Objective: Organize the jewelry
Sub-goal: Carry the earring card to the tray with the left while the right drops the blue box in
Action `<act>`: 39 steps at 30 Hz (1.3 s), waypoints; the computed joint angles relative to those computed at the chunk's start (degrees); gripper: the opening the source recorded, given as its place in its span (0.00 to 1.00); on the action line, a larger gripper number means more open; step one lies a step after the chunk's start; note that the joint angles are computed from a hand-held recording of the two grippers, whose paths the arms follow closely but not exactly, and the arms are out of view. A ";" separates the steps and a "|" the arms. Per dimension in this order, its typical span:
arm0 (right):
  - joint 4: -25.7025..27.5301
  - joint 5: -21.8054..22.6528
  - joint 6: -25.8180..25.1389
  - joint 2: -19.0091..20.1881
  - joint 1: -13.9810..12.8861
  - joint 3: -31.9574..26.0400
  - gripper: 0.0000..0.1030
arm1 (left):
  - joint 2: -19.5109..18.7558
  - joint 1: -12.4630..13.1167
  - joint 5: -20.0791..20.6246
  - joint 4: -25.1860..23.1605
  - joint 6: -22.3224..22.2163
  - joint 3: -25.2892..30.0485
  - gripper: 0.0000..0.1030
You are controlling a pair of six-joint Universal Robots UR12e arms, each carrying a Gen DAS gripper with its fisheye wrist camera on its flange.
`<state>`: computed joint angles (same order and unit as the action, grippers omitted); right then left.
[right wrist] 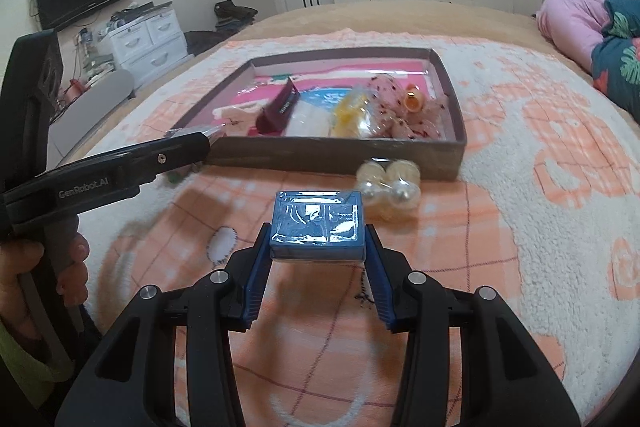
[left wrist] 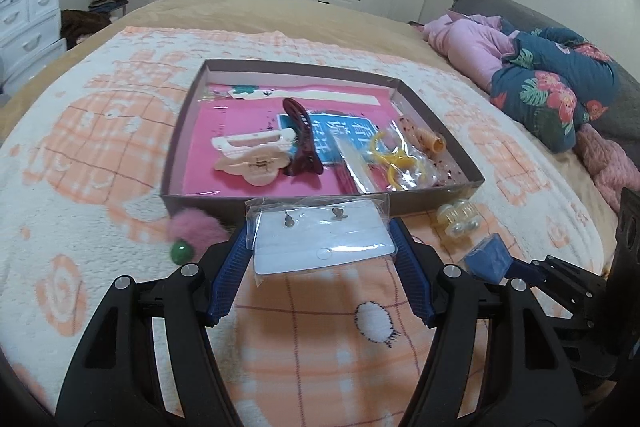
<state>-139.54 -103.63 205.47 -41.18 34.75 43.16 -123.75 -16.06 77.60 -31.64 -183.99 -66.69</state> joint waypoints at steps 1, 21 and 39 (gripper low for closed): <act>0.07 -0.11 -0.16 0.12 0.06 -0.28 0.41 | 0.11 0.14 -0.03 0.19 -0.25 -0.15 0.57; 1.86 -1.22 -4.56 4.09 0.26 -8.84 0.41 | 0.66 1.89 1.67 3.52 -3.41 -0.71 0.57; 12.18 -2.19 -5.58 13.94 -1.70 -28.87 0.41 | -3.74 1.71 3.72 -0.44 -2.93 6.71 0.57</act>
